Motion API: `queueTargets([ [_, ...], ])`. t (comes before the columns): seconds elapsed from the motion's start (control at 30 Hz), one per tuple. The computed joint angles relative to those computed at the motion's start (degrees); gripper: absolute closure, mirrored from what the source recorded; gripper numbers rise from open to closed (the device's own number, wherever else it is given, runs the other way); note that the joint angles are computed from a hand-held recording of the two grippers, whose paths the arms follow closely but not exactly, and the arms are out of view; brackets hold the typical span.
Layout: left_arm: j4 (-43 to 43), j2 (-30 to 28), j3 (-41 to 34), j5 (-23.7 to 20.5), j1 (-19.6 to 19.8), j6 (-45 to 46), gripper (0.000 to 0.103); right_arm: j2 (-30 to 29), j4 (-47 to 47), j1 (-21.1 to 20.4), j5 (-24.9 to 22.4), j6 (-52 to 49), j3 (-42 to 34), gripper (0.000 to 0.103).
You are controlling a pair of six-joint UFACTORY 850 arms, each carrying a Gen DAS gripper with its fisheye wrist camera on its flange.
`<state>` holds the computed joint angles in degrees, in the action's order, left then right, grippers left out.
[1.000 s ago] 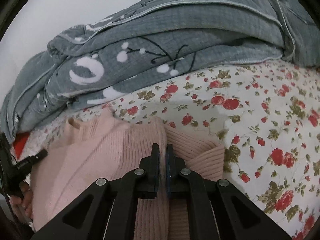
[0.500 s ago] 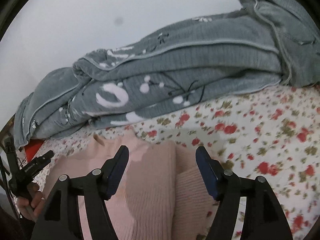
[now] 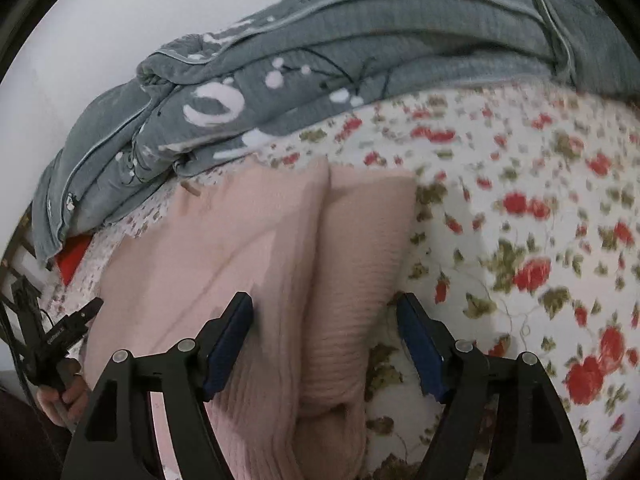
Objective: Fold small clothes
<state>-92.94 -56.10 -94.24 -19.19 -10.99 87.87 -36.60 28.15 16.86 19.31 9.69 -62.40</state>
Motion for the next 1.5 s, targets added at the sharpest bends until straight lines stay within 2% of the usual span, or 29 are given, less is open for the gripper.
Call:
queueTargets([
  [0.07,0.7,-0.1,-0.1,0.5,-0.4,0.8,0.025,-0.4,4.8,0.5,-0.2,-6.0,-0.8,0.030],
  [0.17,4.3,-0.7,-1.1,-0.1,-0.4,-2.9,0.024,-0.5,4.8,0.4,-0.7,-6.5,-1.0,0.035],
  [0.27,3.3,-0.9,-1.2,-1.5,0.2,-3.1,0.027,-0.6,4.1,0.1,-0.9,-5.5,-1.0,0.043],
  [0.33,1.6,-0.6,-0.7,-1.3,0.3,-1.7,0.031,-0.4,2.8,0.0,-0.3,-3.7,-0.6,0.053],
  [0.37,0.9,-0.6,-0.6,-1.0,0.1,-1.0,0.035,-0.3,1.3,-0.2,-0.1,-2.2,-0.4,0.055],
  [0.43,-1.8,-0.3,0.1,-4.1,0.6,2.6,0.065,-0.5,1.4,-0.1,0.0,-2.4,-0.6,0.055],
  [0.5,-6.5,0.4,1.5,-6.8,0.9,8.2,0.077,-0.5,-0.8,-0.2,-0.4,-0.5,-0.7,0.050],
  [0.53,-7.3,0.6,1.8,-6.8,0.9,9.3,0.077,-0.5,-4.2,-0.5,-0.7,2.7,-0.6,0.046],
  [0.6,-5.5,0.2,1.1,-6.3,0.8,7.2,0.075,-0.5,-6.4,-0.6,-0.6,4.8,-0.5,0.046],
  [0.63,-4.1,0.0,0.7,-5.9,0.8,5.2,0.065,-0.5,-6.0,-0.6,-0.6,4.5,-0.6,0.046],
  [0.67,-0.5,-0.5,-0.3,-5.3,0.7,0.9,0.059,-0.5,-5.7,-0.6,-0.6,4.1,-0.5,0.046],
  [0.7,2.6,-1.3,-1.6,-6.0,0.8,-2.7,0.057,-0.4,-5.7,-0.5,-0.6,3.8,-0.5,0.048],
  [0.73,3.5,-1.6,-2.0,-6.7,1.0,-4.0,0.057,-0.4,-7.3,-0.5,-0.4,5.1,-0.4,0.056],
  [0.77,2.7,-1.6,-2.0,-7.1,1.1,-3.4,0.057,-0.3,-8.2,-0.6,-0.1,5.8,-0.3,0.059],
  [0.8,1.6,-1.5,-1.7,-7.2,1.1,-2.4,0.063,-0.2,-8.1,-0.5,0.5,6.1,-0.1,0.067],
  [0.83,0.7,-1.5,-1.5,-8.2,1.3,-1.3,0.076,0.0,-9.2,-0.5,1.6,7.4,0.5,0.075],
  [0.9,-2.9,-0.9,-0.3,-10.4,1.7,2.9,0.081,0.5,-12.7,-0.7,3.6,11.4,1.5,0.079],
  [1.03,-8.9,0.9,2.4,-9.7,1.4,9.7,0.083,1.0,-14.4,-0.9,4.7,14.4,2.3,0.081],
  [1.13,-10.4,2.5,4.1,-8.9,1.2,10.5,0.083,2.0,-14.7,-1.0,2.8,15.7,2.5,0.082],
  [1.2,-12.2,4.6,6.9,-8.8,1.0,11.3,0.083,4.0,-15.0,-0.6,4.4,17.6,4.7,0.083],
  [1.37,-15.0,10.4,14.9,-8.4,0.4,16.0,0.083,9.8,-1.3,3.3,6.2,4.6,11.1,0.083],
  [1.5,-15.2,15.0,22.0,-11.7,0.8,16.1,0.083,15.2,2.2,6.2,9.8,4.0,19.0,0.083],
])
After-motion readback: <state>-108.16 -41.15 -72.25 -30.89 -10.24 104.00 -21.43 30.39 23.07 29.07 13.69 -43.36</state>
